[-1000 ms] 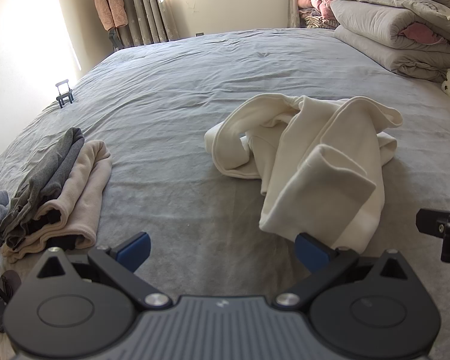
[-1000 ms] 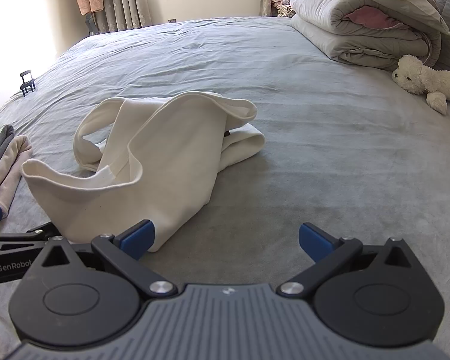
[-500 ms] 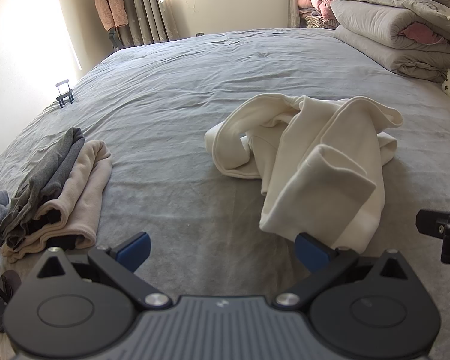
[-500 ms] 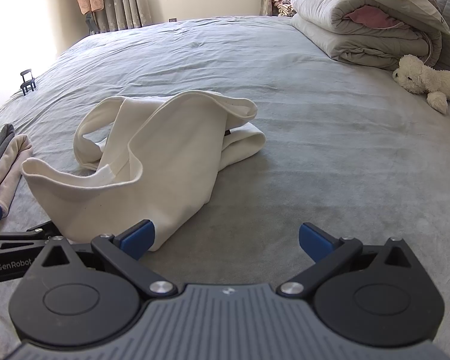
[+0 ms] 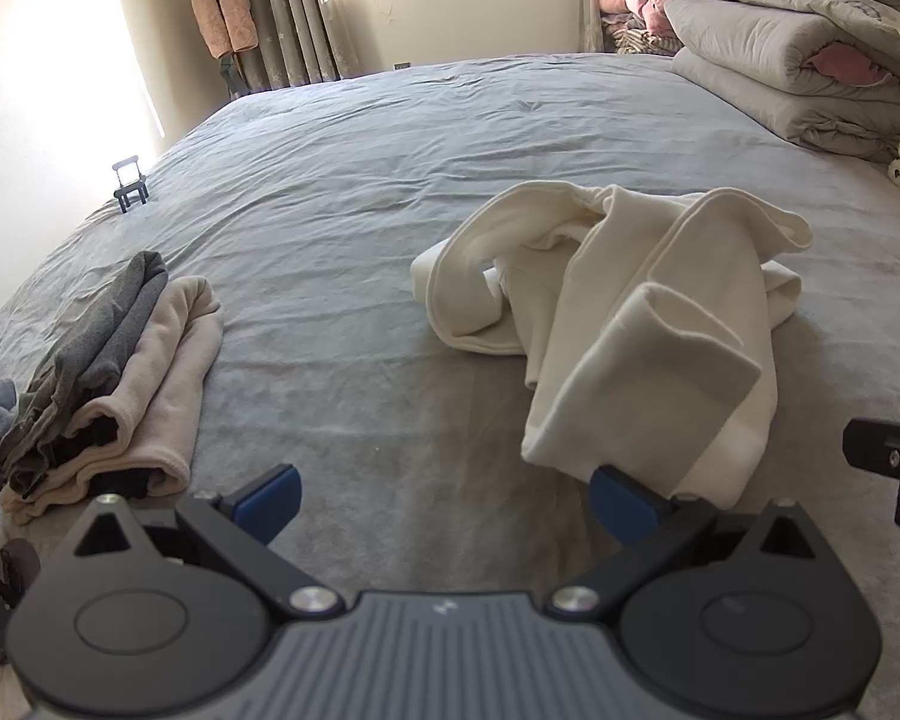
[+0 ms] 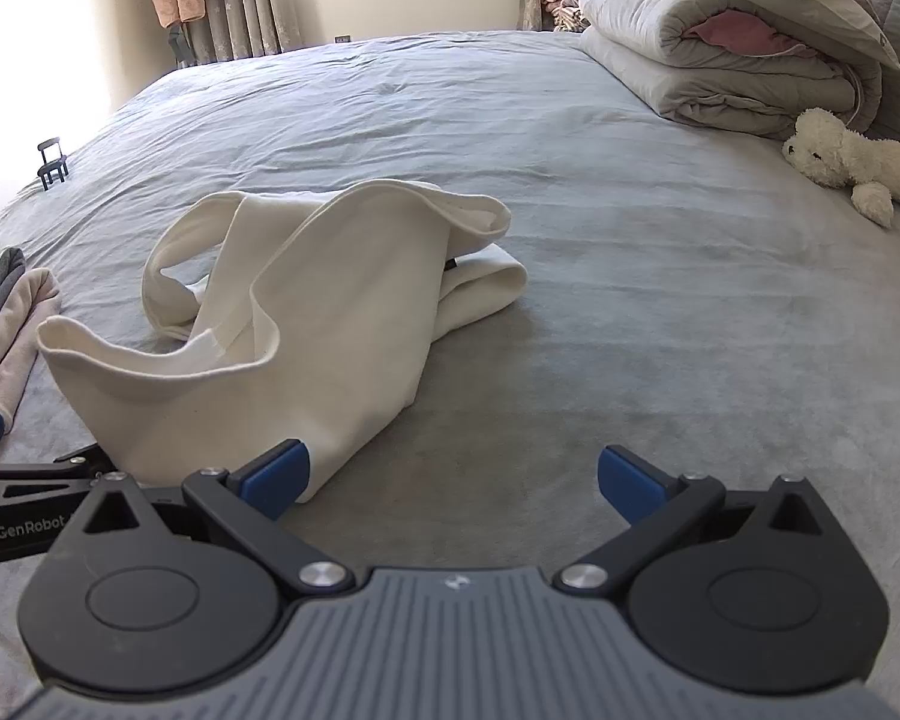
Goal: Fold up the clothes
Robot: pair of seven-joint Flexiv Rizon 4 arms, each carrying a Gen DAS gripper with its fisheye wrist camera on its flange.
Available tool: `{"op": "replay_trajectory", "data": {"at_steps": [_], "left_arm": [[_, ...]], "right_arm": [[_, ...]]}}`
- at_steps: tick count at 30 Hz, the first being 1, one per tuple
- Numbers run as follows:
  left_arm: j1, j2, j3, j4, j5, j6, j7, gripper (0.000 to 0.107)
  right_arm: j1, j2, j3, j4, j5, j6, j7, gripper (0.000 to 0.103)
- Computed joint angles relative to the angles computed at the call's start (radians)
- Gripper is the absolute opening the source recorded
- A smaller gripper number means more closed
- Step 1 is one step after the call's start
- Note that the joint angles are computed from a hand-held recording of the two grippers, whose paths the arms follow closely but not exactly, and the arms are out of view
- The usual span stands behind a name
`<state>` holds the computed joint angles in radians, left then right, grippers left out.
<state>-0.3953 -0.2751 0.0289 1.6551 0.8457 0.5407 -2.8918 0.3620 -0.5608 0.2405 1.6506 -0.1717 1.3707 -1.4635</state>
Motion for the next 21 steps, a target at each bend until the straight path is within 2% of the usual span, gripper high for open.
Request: {"op": "replay_trajectory", "data": {"at_steps": [7,14,19,21], "left_arm": [[0.013,-0.025,0.011,-0.002,-0.003,0.059,-0.022,0.102],[0.018,-0.066,0.034,-0.022,0.009,0.163,-0.042,0.100],[0.019,-0.094,0.052,-0.026,-0.010,0.234,-0.032,0.087],[0.019,-0.100,0.061,-0.023,-0.016,0.266,-0.031,0.076]], "right_arm": [[0.016,0.001,-0.030,0.006,-0.022,0.023,0.017,0.103],[0.021,-0.011,-0.046,-0.007,-0.039,0.014,0.045,0.103],[0.027,-0.018,-0.062,-0.012,-0.055,0.013,0.066,0.103],[0.024,-0.022,-0.060,-0.016,-0.057,0.004,0.069,0.103]]}}
